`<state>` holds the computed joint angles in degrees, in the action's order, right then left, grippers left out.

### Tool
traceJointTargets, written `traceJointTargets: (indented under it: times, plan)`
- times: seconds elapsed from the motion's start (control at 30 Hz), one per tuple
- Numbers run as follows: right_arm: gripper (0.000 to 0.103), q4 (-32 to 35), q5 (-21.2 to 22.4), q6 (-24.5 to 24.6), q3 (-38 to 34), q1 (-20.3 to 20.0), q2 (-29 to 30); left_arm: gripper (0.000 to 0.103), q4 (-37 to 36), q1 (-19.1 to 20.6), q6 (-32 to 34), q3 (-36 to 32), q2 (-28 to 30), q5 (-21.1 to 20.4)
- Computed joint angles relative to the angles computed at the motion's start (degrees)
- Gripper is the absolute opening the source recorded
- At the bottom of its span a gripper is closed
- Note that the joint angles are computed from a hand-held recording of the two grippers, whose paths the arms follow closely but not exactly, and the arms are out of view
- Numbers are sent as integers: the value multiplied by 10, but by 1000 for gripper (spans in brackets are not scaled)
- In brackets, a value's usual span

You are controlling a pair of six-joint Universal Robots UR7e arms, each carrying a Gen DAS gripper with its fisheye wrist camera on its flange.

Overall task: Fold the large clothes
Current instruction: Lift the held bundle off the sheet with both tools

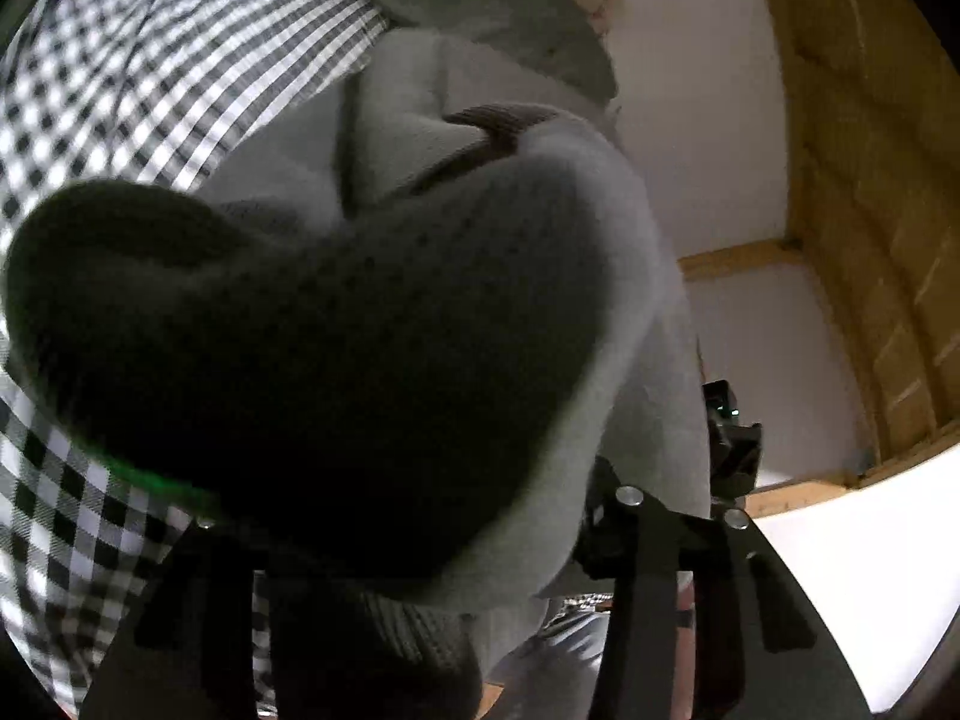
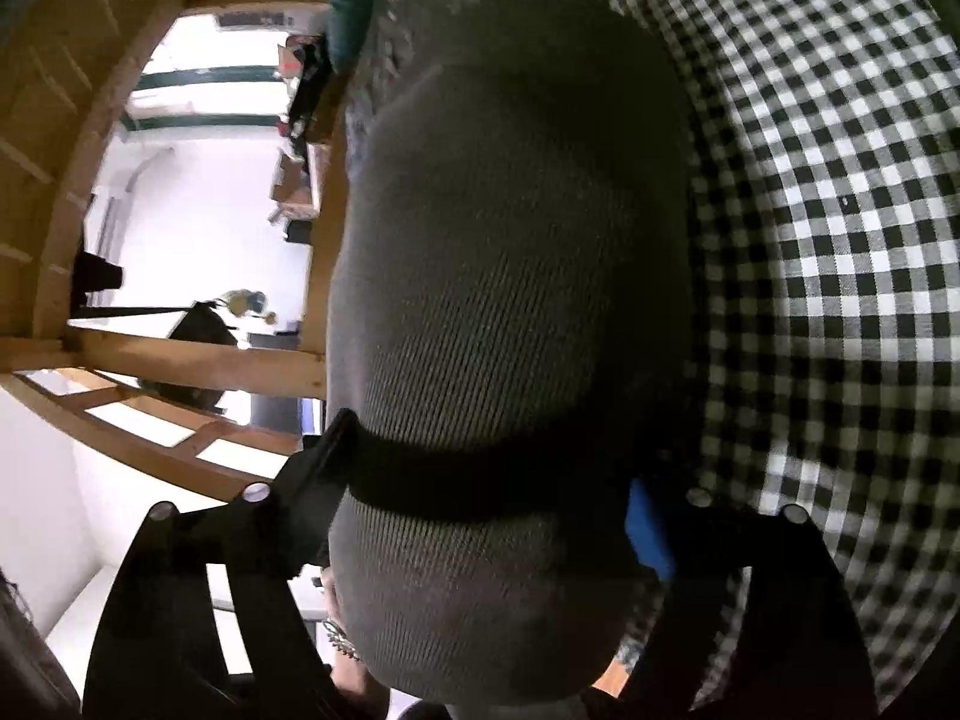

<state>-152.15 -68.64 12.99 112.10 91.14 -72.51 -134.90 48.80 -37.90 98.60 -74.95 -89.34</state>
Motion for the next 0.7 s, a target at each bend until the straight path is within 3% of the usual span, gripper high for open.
traceJointTargets:
  times: [0.1, 0.2, 0.27, 0.4, 0.53, 0.7]
  plan:
    - [77, -5, 21, -8, 13, -10, -6, 46, 19, -8, 10, -10, -3, 5]
    - [101, 12, 44, 1, 12, -31, 24, 46, 27, 2, -8, 14, 1, -5]
    - [102, -9, 63, 2, 11, -38, 40, 46, 4, 11, -16, 32, -5, -20]
    - [101, -13, 50, 21, -7, -29, 53, 47, 1, 9, -24, 32, -8, -15]
    - [82, -13, 21, -11, -1, -6, 25, 45, 37, -25, 11, 7, -12, 35]
    - [80, -58, 31, 21, 30, -7, -8, 45, 50, -47, 26, -24, -6, 31]
